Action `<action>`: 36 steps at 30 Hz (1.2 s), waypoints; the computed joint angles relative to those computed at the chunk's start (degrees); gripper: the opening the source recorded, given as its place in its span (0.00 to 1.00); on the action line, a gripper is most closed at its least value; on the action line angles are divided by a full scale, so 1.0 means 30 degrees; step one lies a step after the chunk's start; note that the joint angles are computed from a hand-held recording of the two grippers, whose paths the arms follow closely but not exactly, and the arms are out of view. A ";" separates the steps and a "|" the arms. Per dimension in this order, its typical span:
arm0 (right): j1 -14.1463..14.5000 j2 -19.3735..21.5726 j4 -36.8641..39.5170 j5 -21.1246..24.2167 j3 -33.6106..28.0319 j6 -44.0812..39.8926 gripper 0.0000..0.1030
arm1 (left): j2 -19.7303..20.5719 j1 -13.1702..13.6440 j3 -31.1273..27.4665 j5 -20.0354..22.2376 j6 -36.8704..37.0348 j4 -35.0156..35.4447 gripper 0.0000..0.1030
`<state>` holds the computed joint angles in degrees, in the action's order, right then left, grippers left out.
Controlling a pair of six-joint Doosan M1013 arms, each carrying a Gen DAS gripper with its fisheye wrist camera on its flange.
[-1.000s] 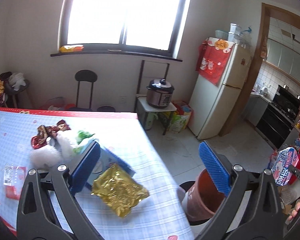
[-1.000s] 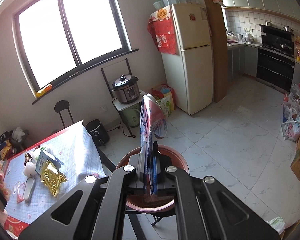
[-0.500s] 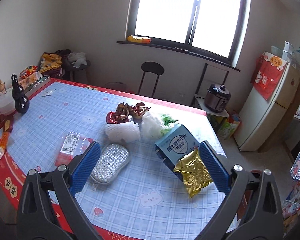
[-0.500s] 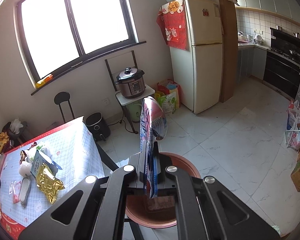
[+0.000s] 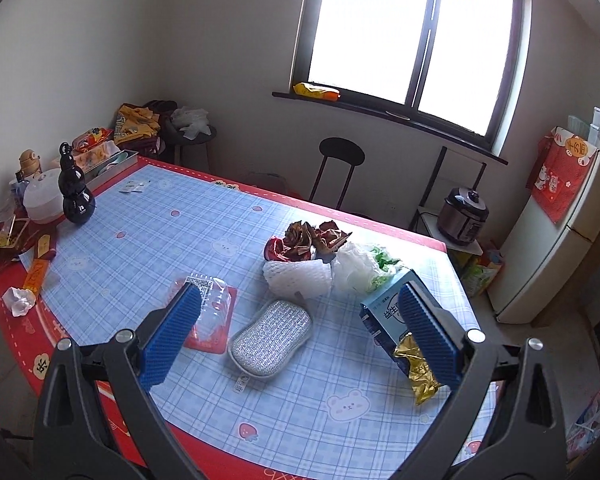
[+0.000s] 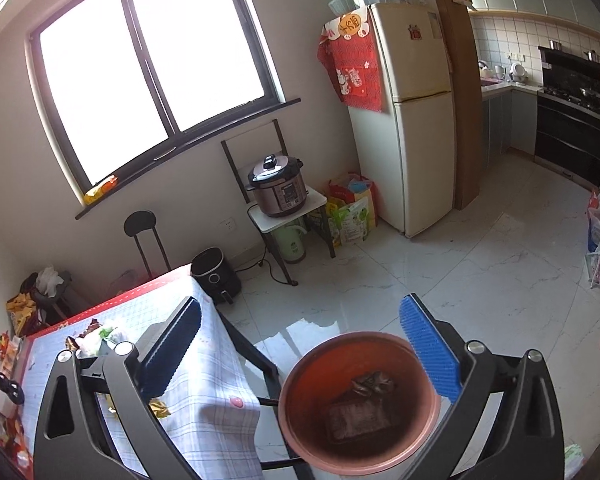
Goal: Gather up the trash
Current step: 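Move both tools back over the table of trash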
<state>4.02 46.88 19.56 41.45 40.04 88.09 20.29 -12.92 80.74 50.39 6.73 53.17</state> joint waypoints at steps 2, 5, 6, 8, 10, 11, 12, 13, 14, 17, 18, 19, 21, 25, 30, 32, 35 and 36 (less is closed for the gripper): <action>0.0284 0.0133 -0.0234 0.0544 -0.0228 0.0465 0.95 | -0.0285 0.0122 0.0436 -0.0087 -0.0196 0.0179 0.94; 0.0855 0.0232 -0.0903 0.1144 -0.0357 0.1479 0.95 | -0.0782 0.0522 0.1197 -0.0124 -0.0239 0.0012 0.94; 0.1064 0.0190 -0.0991 0.1249 -0.0268 0.1668 0.95 | -0.0969 0.0693 0.1472 -0.0152 -0.0242 -0.0059 0.94; 0.1509 0.0072 -0.1183 0.1135 -0.0015 0.1680 0.95 | -0.1445 0.1080 0.2231 -0.0498 -0.0629 0.0217 0.94; 0.2052 0.0061 -0.2185 0.1113 -0.0037 0.2089 0.95 | -0.1796 0.1533 0.2781 -0.0558 -0.0786 0.0128 0.95; 0.2321 0.0043 -0.2602 0.1122 -0.0006 0.2264 0.95 | -0.1933 0.1789 0.2995 -0.0587 -0.0730 -0.0066 0.95; 0.2560 0.0078 -0.2848 0.1182 -0.0064 0.2380 0.95 | -0.2047 0.2041 0.3193 -0.0592 -0.0640 -0.0232 0.94; 0.2807 0.0115 -0.3064 0.1245 -0.0121 0.2533 0.95 | -0.2151 0.2270 0.3378 -0.0591 -0.0547 -0.0328 0.94; 0.3038 0.0153 -0.3243 0.1333 -0.0180 0.2670 0.95 | -0.2279 0.2530 0.3633 -0.0759 -0.0492 -0.0381 0.95; 0.3718 0.0389 -0.3889 0.1704 -0.0606 0.3059 0.95 | -0.2601 0.3368 0.4392 -0.1488 -0.0487 -0.0659 0.94; 0.3967 0.0468 -0.4088 0.1765 -0.0723 0.3130 0.95 | -0.2649 0.3651 0.4593 -0.1732 -0.0361 -0.0791 0.94; 0.4180 0.0537 -0.4264 0.1846 -0.0827 0.3168 0.95 | -0.2660 0.3955 0.4757 -0.1963 -0.0064 -0.1032 0.94; 0.4640 0.0680 -0.4704 0.2181 -0.0998 0.3262 0.95 | -0.2603 0.4586 0.4993 -0.2612 0.0798 -0.1794 0.94; 0.5417 0.1093 -0.5227 0.2951 -0.1550 0.3781 0.95 | -0.2217 0.5683 0.5080 -0.4213 0.3001 -0.3671 0.94; 0.6202 0.1361 -0.5599 0.3475 -0.1752 0.4557 0.95 | -0.1235 0.6788 0.4505 -0.5820 0.7302 -0.6876 0.94; 0.6439 0.1365 -0.5668 0.3568 -0.1630 0.4671 0.95 | -0.0725 0.7270 0.4139 -0.6352 0.9869 -0.9345 0.94; 0.6793 0.1523 -0.5670 0.4108 -0.1669 0.4563 0.95 | 0.0099 0.7831 0.3622 -0.6680 1.3350 -1.2792 0.94; 0.6924 0.1666 -0.5734 0.4451 -0.1841 0.4463 0.95 | 0.0358 0.7971 0.3471 -0.6705 1.4255 -1.3707 0.94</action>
<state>24.79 51.88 2.36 54.80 34.52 101.48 21.36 10.99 91.15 30.28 49.49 12.05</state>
